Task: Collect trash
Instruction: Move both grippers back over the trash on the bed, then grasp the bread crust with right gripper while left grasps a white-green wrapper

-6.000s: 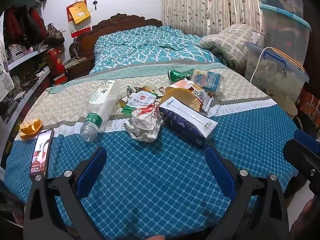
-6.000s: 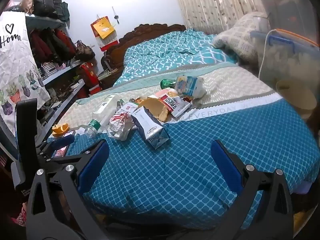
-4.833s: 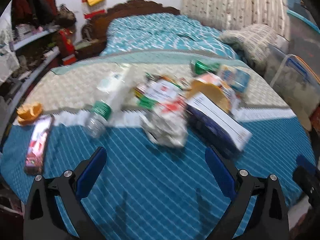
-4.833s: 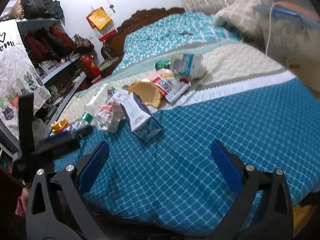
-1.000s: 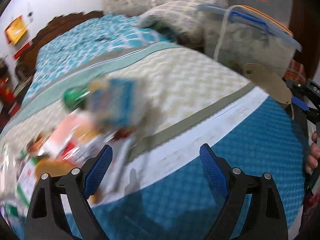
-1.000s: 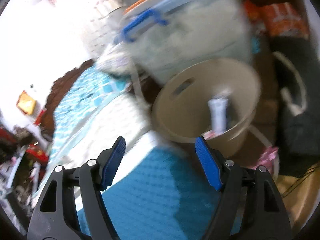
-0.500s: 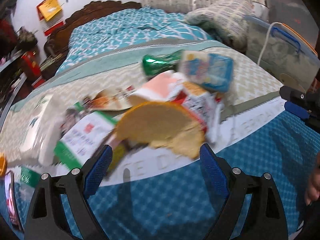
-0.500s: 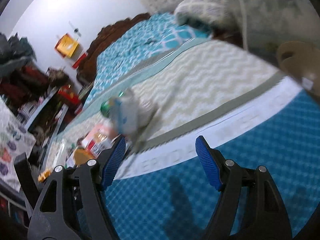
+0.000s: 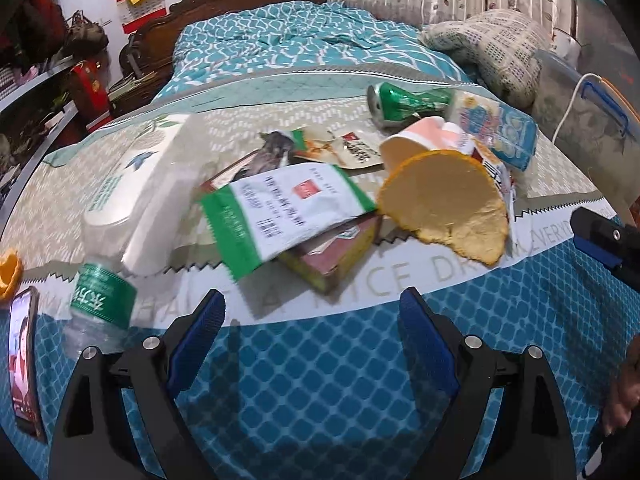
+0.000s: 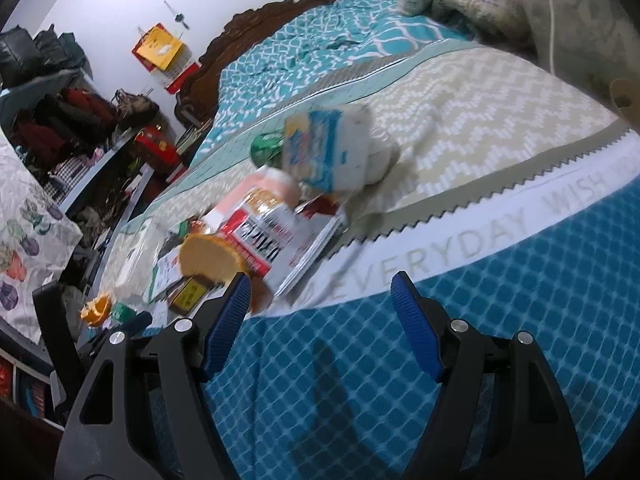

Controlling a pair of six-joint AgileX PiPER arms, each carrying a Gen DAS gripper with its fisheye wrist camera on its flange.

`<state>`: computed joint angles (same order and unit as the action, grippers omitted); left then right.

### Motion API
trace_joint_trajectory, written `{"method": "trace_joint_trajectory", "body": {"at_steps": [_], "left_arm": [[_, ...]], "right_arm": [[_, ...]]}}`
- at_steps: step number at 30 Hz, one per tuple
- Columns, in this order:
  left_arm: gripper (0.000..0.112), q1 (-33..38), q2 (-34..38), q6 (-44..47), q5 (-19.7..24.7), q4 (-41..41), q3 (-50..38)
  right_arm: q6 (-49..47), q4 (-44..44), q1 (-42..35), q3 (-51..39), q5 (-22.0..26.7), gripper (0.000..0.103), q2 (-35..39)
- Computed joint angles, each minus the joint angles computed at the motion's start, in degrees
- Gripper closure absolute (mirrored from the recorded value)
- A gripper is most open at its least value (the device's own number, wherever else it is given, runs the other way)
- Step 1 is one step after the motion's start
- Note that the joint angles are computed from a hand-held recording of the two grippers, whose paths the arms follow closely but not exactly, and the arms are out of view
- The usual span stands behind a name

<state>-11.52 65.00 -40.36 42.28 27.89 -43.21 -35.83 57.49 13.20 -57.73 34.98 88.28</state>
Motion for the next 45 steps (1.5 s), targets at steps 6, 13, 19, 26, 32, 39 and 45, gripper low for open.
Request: {"method": "trace_joint_trajectory", "body": {"at_steps": [6,13,19,26,32,39,45], "left_arm": [[0.027,2.76,-1.79,3.09,-0.27,-2.48,0.72],[0.027,6.81,-4.4,7.54,-0.78,-4.63,2.17],[0.027,14.29,-8.98,16.17,-0.96,-10.36,4.59],[0.027,25.36,-13.12,30.7,-1.46,-21.01,6.36],[0.027,29.45,-10.58,35.83,-1.98,-26.86,4.64],[0.027,34.32,-5.19,51.45,0.56,-46.36,-2.74],[0.028,32.63,3.29,50.37,-0.25,-49.15,-7.78]], "right_arm": [[1.91,-1.79,2.94,1.58,-0.79,0.028,-2.15],[4.88,-4.72,6.93,1.86,-2.34,0.028,-2.64],[6.06,-6.02,9.03,1.98,-3.24,0.027,-1.05],[8.02,-8.88,11.39,1.59,-4.87,0.027,-0.82],[8.87,-10.25,12.2,0.69,-5.03,0.027,-0.27],[12.48,-14.14,12.09,-3.97,-4.98,0.027,1.8],[17.78,-21.62,13.56,-10.43,-4.98,0.028,4.57]]}}
